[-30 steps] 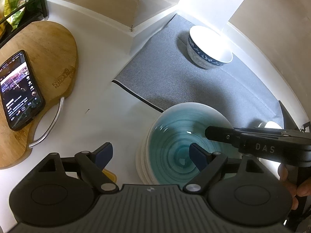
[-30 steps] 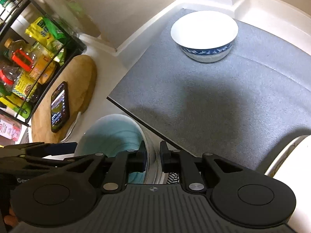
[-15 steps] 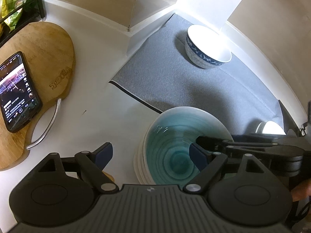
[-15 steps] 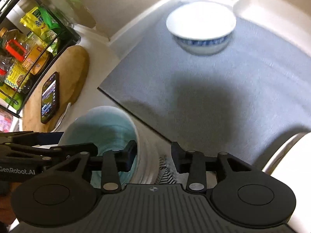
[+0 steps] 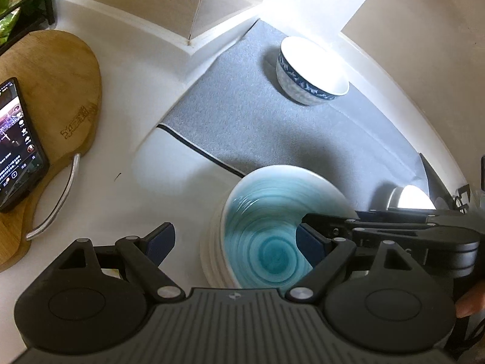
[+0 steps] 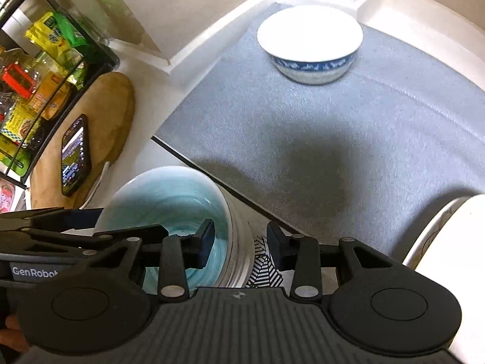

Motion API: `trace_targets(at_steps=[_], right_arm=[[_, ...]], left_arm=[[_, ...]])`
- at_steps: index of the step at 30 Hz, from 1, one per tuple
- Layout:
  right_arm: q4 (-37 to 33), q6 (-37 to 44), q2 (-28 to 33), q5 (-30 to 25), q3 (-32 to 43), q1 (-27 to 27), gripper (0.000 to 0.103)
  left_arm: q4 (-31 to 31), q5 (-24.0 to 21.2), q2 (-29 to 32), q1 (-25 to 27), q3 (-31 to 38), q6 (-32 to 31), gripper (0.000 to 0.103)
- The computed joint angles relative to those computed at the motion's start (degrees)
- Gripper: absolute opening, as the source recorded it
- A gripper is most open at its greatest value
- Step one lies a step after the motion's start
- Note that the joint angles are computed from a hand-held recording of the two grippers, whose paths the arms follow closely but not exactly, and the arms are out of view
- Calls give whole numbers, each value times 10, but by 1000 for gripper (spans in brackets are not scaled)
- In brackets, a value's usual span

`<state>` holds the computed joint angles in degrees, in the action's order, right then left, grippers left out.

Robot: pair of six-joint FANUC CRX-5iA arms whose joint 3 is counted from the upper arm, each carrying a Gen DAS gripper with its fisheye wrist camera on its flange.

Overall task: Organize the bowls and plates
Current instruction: 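Lower the light blue bowl onto the plate stack and open both grippers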

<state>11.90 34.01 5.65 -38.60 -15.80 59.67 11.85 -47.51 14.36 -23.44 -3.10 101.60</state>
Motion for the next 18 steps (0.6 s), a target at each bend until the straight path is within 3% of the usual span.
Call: trace_targets(at_steps=[2, 12, 18], right_arm=[[-11, -2, 7, -6, 6, 2, 41], [21, -53, 17, 4, 3, 12, 43], [-25, -3, 25, -14, 29, -3, 40]], left_arm=[[-3, -2, 0, 1, -1, -5, 89], [103, 10, -3, 27, -49, -99, 58], [110, 24, -3, 22, -55, -98, 58]])
